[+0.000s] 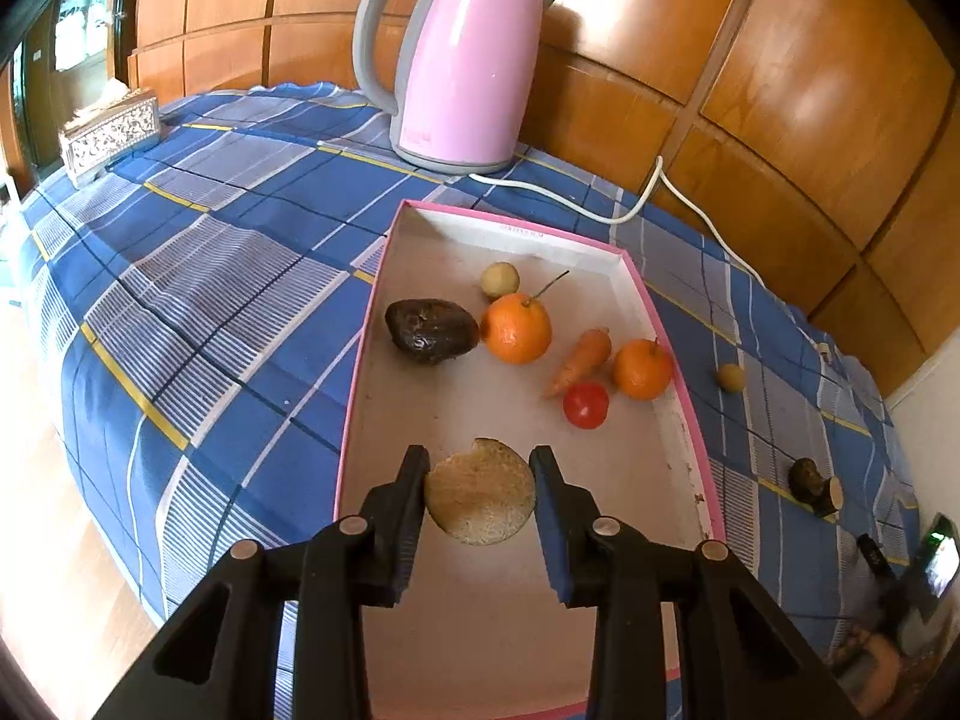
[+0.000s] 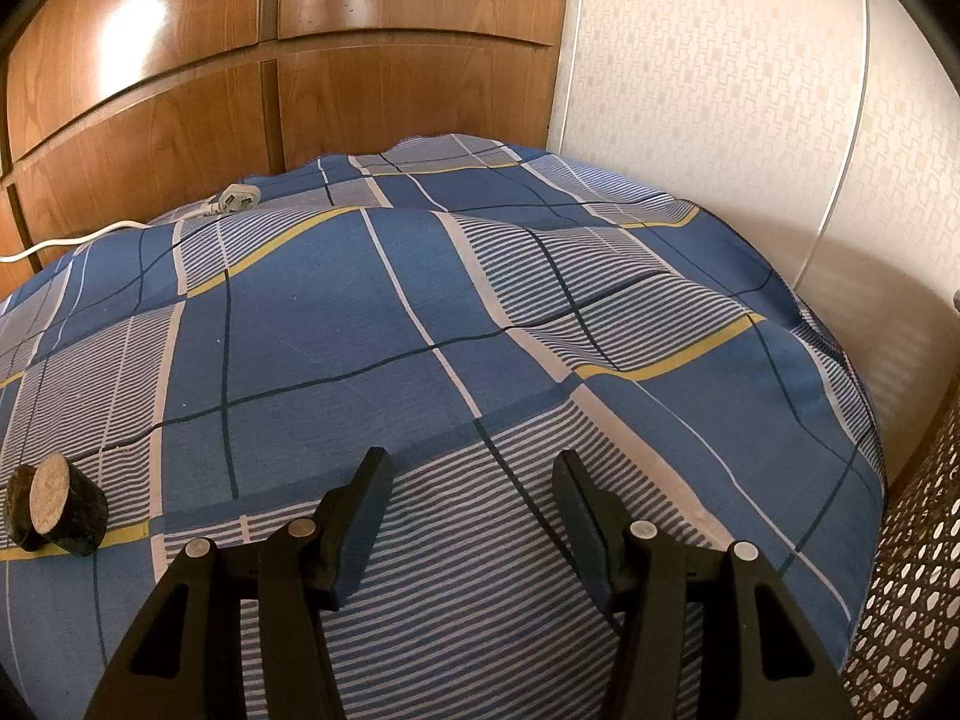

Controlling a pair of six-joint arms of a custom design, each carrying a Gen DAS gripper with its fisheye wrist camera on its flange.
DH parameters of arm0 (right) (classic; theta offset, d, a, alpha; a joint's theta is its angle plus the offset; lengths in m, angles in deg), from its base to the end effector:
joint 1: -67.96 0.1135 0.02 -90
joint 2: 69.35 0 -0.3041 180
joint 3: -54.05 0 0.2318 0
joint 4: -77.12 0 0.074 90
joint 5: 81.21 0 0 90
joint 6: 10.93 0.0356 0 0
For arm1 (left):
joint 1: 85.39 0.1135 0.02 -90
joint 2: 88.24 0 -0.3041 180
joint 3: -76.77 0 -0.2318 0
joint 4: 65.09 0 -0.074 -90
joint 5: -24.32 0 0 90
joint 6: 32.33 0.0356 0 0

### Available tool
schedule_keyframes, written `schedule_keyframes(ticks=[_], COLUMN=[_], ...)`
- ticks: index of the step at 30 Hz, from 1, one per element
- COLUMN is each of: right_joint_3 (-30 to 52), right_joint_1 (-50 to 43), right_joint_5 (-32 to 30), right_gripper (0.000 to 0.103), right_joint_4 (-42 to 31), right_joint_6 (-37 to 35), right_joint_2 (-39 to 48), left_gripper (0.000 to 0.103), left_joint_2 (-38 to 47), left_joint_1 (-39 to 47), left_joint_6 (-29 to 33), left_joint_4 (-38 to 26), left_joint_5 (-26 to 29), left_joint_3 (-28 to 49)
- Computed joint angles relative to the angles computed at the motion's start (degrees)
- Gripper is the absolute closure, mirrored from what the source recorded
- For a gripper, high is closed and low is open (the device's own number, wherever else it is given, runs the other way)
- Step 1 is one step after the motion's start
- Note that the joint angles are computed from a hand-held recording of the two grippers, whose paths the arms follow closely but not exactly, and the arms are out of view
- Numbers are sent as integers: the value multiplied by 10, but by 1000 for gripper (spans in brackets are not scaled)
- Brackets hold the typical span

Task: Organize fruits
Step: 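Carry the beige slice over the tray and lower it, then open the left tool to release the beige slice and withdraw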

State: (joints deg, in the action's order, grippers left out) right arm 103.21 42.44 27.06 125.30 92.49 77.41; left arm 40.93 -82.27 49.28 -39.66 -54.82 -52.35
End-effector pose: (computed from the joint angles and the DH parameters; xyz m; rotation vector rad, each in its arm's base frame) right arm 0.2784 -0.1453 -0.0315 0.9455 2.2413 -0.4829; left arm 0.3248 0.0110 0.0354 -0.1705 2.4848 -0.2748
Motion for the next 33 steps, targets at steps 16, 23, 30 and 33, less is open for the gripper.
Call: schedule_keyframes(ticks=[16, 23, 30, 33], right_joint_3=[-1, -2, -2, -2], right_joint_1=[-1, -2, -2, -1], right_joint_5=[0, -1, -1, -1], right_gripper=[47, 47, 47, 47], right_joint_4=[2, 4, 4, 4], right_joint_6=[-1, -2, -2, -1], right_joint_2=[1, 1, 1, 1], left_gripper=[68, 68, 63, 58], left_joint_2=[41, 79, 96, 86], left_joint_1=[9, 6, 6, 3], left_joint_6=[3, 7, 6, 6], left_joint_4=[-47, -114, -137, -110], left_joint_5=[-13, -27, -25, -24], left_joint_3=[66, 157, 197, 172])
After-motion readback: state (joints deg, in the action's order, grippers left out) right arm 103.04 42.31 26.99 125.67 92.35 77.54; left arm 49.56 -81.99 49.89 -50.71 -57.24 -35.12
